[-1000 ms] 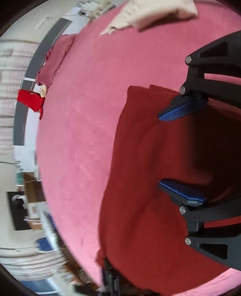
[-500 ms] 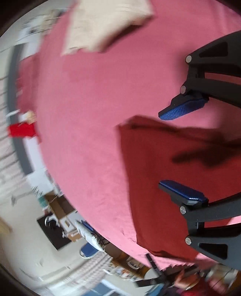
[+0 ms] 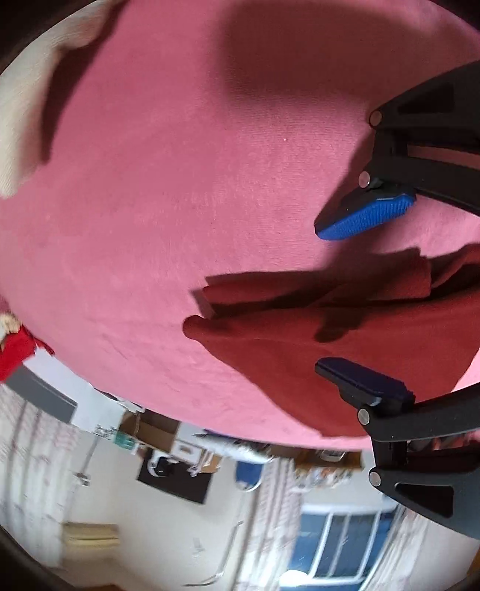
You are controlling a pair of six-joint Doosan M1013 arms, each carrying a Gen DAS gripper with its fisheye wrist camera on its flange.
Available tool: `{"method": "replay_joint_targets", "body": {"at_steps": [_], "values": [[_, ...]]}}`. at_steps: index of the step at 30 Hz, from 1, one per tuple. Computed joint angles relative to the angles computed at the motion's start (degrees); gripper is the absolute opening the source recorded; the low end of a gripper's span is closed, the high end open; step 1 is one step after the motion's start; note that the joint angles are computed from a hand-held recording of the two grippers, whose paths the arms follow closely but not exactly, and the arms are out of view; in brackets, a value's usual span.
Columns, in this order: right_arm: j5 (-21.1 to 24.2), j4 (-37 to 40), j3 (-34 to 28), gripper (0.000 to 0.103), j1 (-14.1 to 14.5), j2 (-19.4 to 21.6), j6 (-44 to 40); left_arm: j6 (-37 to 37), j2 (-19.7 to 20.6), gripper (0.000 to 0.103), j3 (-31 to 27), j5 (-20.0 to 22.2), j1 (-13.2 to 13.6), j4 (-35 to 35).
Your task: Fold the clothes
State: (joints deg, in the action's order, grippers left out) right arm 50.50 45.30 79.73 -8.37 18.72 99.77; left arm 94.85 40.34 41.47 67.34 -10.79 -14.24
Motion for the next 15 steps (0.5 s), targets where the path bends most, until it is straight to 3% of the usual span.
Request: {"method": "replay_joint_targets", "body": {"at_steps": [3, 5, 9, 15], "values": [[4.3, 1.7, -1.7, 0.029, 0.3, 1.5, -4.3, 0.2, -0.4, 0.103, 0.8, -0.8, -0.1, -0.3], [5.9, 1.0, -2.9, 0.028, 1.0, 2.5, -5.3, 0.4, -0.9, 0.103, 1.6, -1.6, -0.1, -0.8], [4.1, 4.6, -2.4, 0.028, 1.3, 3.2, -4.1, 1.3, -2.7, 0.103, 5.2, -4.5, 0.2, -2.2], [2.8, 3.9, -2.2, 0.029, 0.7, 2.6, -3.6, 2.5, -3.4, 0.103, 7.1, -6.6, 0.8, -3.8]]}}
